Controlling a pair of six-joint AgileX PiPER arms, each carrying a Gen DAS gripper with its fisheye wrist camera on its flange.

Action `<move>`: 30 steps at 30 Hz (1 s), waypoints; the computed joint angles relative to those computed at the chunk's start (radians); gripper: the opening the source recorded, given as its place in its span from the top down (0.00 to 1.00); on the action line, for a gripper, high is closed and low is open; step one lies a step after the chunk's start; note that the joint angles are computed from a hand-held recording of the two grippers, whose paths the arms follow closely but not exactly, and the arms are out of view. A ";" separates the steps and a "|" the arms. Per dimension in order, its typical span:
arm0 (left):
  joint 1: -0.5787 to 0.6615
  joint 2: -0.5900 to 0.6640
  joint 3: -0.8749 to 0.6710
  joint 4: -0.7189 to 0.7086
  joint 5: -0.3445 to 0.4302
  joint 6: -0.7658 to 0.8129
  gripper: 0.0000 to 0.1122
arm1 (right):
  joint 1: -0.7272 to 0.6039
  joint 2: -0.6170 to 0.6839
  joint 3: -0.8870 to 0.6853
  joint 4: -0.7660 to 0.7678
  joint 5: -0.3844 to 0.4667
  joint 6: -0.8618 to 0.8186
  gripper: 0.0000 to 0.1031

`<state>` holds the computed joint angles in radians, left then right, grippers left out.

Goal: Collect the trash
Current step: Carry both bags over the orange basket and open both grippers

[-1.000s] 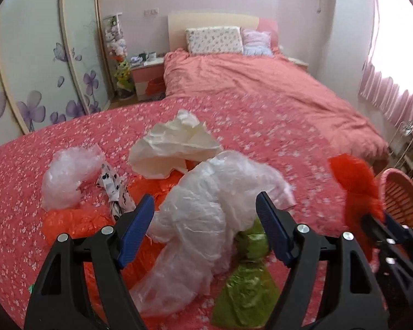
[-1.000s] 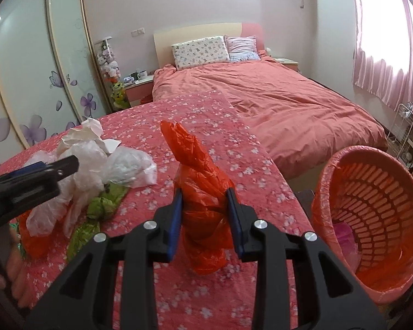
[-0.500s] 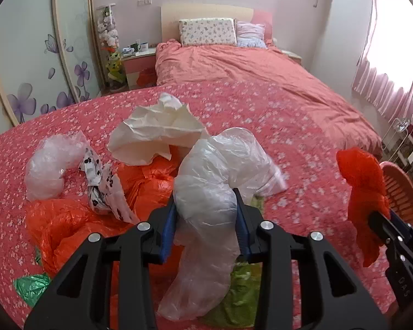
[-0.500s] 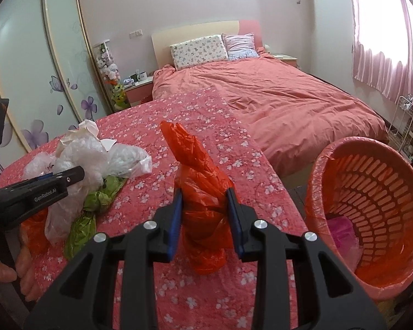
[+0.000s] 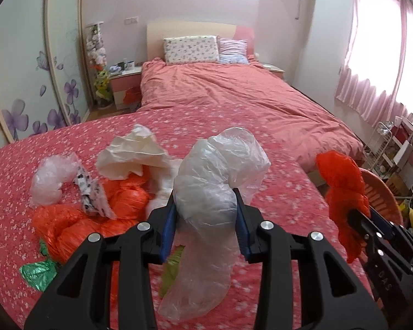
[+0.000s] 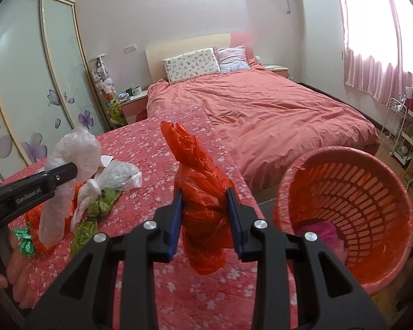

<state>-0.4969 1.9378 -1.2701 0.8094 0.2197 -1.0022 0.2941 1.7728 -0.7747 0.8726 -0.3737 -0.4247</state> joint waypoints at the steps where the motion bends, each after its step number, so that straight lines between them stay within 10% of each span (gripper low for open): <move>1: -0.007 -0.002 0.003 0.006 -0.001 -0.006 0.66 | 0.000 -0.010 0.009 0.009 -0.004 -0.007 0.70; 30: -0.242 0.132 -0.146 -0.294 -0.018 0.246 0.66 | -0.299 -0.159 0.292 -0.293 -0.098 0.249 0.70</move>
<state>-0.7385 2.0697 -1.4162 0.5151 0.2012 -0.7562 -0.0046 1.6140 -0.4830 0.5793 -0.4712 -0.1759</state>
